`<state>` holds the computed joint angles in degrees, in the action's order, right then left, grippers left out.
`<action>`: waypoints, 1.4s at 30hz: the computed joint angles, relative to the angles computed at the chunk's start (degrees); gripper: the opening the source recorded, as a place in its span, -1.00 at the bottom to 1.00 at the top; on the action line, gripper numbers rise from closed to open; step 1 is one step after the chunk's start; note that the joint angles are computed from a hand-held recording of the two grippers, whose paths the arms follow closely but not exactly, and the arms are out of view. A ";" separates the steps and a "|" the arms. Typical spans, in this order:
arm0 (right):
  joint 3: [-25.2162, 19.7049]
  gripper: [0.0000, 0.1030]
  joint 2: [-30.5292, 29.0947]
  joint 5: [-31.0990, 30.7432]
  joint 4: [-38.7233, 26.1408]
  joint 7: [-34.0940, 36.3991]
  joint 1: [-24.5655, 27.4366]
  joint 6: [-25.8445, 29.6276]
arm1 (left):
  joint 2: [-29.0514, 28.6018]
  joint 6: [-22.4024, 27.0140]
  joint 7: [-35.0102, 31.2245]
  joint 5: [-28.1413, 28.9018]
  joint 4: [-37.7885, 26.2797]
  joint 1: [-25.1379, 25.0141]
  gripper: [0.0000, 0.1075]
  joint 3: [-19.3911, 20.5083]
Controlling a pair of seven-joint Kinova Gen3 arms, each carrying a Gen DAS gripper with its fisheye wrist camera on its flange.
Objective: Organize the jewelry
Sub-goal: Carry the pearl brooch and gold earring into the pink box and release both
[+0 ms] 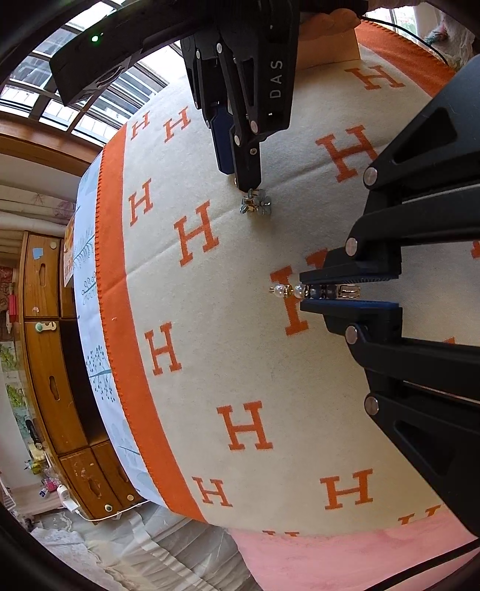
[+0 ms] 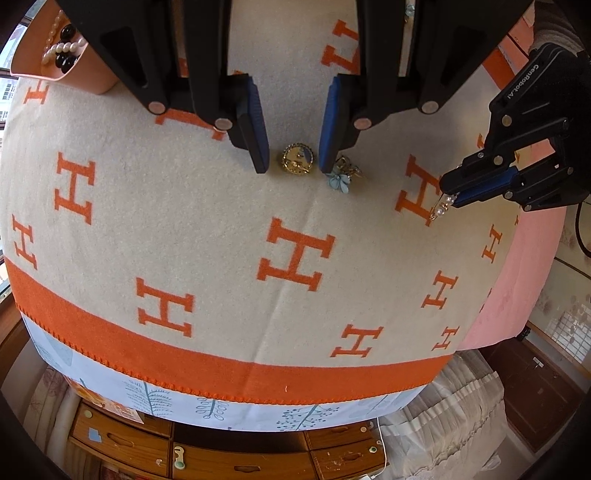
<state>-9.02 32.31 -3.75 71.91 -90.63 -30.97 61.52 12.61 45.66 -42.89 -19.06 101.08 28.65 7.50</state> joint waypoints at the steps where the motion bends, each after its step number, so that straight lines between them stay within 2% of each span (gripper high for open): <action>1: 0.36 -0.46 -0.04 1.30 -0.03 -0.06 -0.99 0.06 | -0.01 0.12 0.15 -0.10 -0.06 0.09 -0.90 -0.01; 4: 1.49 -0.46 -0.24 5.49 0.06 -0.91 -4.05 0.12 | -0.28 0.42 0.77 -0.66 -0.19 0.49 -0.90 -0.01; 5: 2.00 -0.59 -0.42 7.14 0.43 -1.58 -5.19 -0.23 | -0.43 0.60 1.05 -0.82 -0.27 0.61 -0.90 0.02; 6: 2.72 -0.63 -0.65 8.61 0.85 -2.36 -6.29 -0.62 | -0.53 0.77 1.41 -1.03 -0.40 0.73 -0.90 0.04; 9: 2.27 -0.63 -1.49 8.92 2.06 -3.80 -5.75 -1.62 | -1.14 1.95 3.16 -2.15 -0.94 1.52 -0.90 0.21; 13: 0.33 -0.63 -5.90 4.86 6.47 -2.71 -1.68 -4.74 | -2.50 4.49 5.52 -4.50 -2.40 3.18 -0.90 1.19; 21: 0.24 -0.63 -23.27 0.65 19.26 2.65 6.39 -9.95 | -2.15 9.33 7.53 -10.32 -10.16 8.77 -0.90 4.74; 26: 2.17 -0.63 -31.22 -1.83 24.12 5.82 11.75 -10.85 | 2.67 11.40 4.28 -11.26 -19.35 13.39 -0.90 5.28; 30: 3.95 -0.63 -34.06 -4.18 27.05 9.04 15.22 -11.17 | 7.56 12.24 0.18 -9.25 -27.30 16.30 -0.90 4.52; 35: 6.38 -0.63 -34.12 -9.57 29.95 15.07 19.03 -11.23 | 14.81 14.68 -4.93 -5.70 -37.14 18.74 -0.90 3.22; 38: 7.20 -0.63 -32.78 -12.14 30.81 18.06 21.06 -11.04 | 19.70 18.17 -6.90 -3.73 -43.94 19.92 -0.90 1.60; 42: 7.00 -0.63 -30.26 -14.08 31.10 21.47 22.80 -9.94 | 24.77 21.09 -9.50 1.54 -50.40 18.74 -0.90 0.37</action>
